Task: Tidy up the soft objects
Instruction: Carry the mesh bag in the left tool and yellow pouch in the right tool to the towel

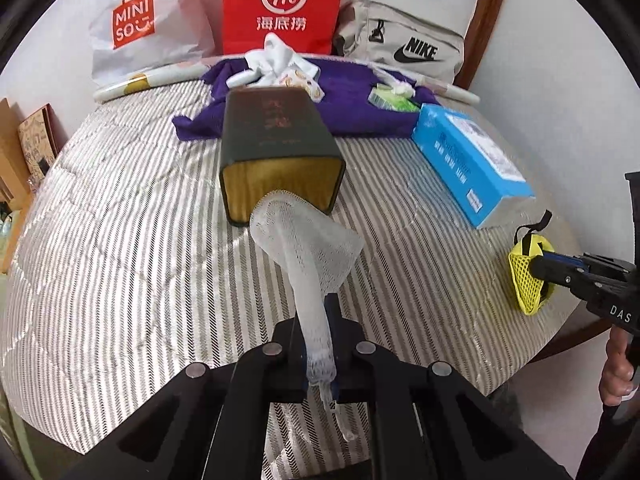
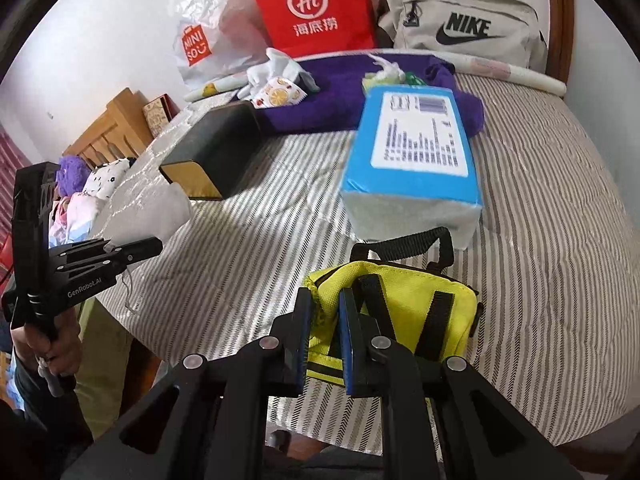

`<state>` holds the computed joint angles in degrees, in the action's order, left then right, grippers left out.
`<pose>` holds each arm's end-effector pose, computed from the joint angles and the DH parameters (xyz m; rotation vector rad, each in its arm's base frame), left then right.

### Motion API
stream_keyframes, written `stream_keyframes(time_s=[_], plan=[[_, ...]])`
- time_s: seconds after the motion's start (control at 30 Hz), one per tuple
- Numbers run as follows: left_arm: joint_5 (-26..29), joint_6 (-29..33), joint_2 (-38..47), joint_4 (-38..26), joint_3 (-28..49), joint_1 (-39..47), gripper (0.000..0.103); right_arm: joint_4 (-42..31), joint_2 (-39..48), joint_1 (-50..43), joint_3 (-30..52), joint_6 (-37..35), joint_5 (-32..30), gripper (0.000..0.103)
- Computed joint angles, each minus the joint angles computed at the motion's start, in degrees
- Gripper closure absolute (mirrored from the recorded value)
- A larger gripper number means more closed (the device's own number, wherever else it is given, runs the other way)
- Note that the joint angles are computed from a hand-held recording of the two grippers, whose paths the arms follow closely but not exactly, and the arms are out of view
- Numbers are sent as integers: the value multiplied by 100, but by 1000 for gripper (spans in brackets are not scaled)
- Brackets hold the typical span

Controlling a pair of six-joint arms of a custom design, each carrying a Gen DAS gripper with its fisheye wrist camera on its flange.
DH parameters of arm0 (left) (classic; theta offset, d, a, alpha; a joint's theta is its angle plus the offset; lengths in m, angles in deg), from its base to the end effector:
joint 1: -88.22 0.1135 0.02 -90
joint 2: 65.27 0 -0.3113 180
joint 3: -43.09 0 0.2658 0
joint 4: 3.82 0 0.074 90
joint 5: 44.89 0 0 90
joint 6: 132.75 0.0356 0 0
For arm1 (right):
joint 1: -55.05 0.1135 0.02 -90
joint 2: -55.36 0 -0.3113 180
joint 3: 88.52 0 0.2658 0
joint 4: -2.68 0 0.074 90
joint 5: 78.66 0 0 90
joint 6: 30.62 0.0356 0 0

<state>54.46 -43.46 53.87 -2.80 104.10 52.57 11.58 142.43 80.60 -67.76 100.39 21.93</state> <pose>0.2983 -0.2210 0.0680 0.8440 2.4718 -0.4433 0.1558 0.0672 0.0892 0.4130 2.5272 0.2123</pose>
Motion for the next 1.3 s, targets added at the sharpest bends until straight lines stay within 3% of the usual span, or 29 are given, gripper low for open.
stream_keyframes(time_s=[0.53, 0.7, 1.3], plan=[[373, -95, -589, -349, 122, 57, 96, -1900, -1704, 89, 432, -183, 284, 90], [308, -28, -617, -665, 423, 65, 96, -2348, -2000, -186, 760, -606, 146, 90], [252, -117, -131, -1482, 1989, 24, 96, -2159, -1065, -1885, 1944, -2303, -885, 90]])
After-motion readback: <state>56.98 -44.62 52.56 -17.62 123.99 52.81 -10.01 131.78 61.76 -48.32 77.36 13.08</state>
